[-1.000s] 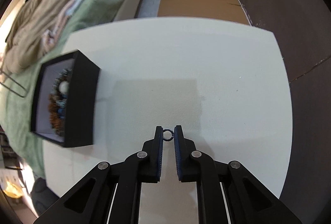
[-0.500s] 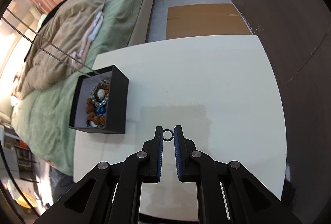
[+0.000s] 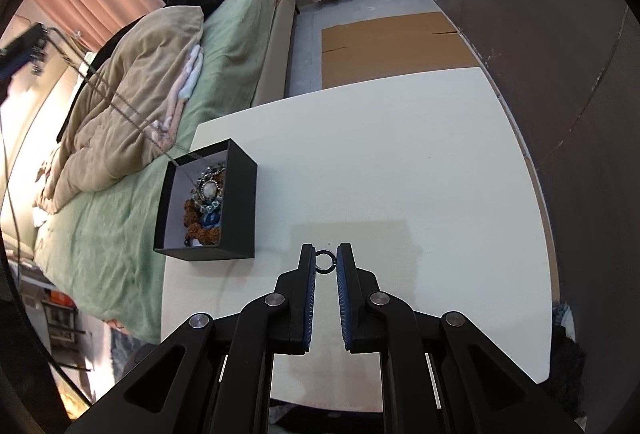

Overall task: Organize jewelry
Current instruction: 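Release the pendant into the box with the left while the right drops the silver ring in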

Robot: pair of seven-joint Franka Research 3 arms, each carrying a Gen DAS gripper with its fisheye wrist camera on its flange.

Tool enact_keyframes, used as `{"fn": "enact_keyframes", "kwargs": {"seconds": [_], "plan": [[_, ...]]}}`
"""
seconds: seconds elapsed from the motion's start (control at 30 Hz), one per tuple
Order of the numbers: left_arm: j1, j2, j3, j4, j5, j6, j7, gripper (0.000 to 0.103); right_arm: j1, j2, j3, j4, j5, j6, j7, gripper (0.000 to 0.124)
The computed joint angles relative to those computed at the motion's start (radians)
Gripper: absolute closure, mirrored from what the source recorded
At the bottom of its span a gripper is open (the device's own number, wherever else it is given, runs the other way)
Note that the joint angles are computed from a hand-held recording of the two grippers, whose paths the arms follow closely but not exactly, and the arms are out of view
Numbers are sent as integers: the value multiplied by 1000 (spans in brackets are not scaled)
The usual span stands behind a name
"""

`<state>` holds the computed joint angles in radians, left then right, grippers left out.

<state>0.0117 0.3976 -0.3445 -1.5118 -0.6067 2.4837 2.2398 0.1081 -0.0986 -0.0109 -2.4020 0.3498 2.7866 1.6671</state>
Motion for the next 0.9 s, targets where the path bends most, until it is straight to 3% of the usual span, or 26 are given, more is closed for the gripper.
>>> {"fn": "enact_keyframes", "kwargs": {"seconds": [0.57, 0.7, 0.77, 0.83, 0.9], "plan": [[-6, 165, -1, 41, 103, -84, -137, 88, 26, 74, 15, 95, -37, -18, 27, 112], [-29, 209, 21, 77, 175, -83, -227, 87, 35, 95, 18, 124, -36, -27, 29, 112], [-21, 237, 20, 115, 193, -133, -264, 80, 39, 107, 20, 143, -37, -32, 28, 112], [-4, 233, 13, 105, 188, -135, -278, 54, 44, 120, 22, 167, -32, -37, 19, 112], [24, 197, -4, 43, 157, -74, -259, 35, 49, 136, 25, 195, -27, -41, 5, 112]]}}
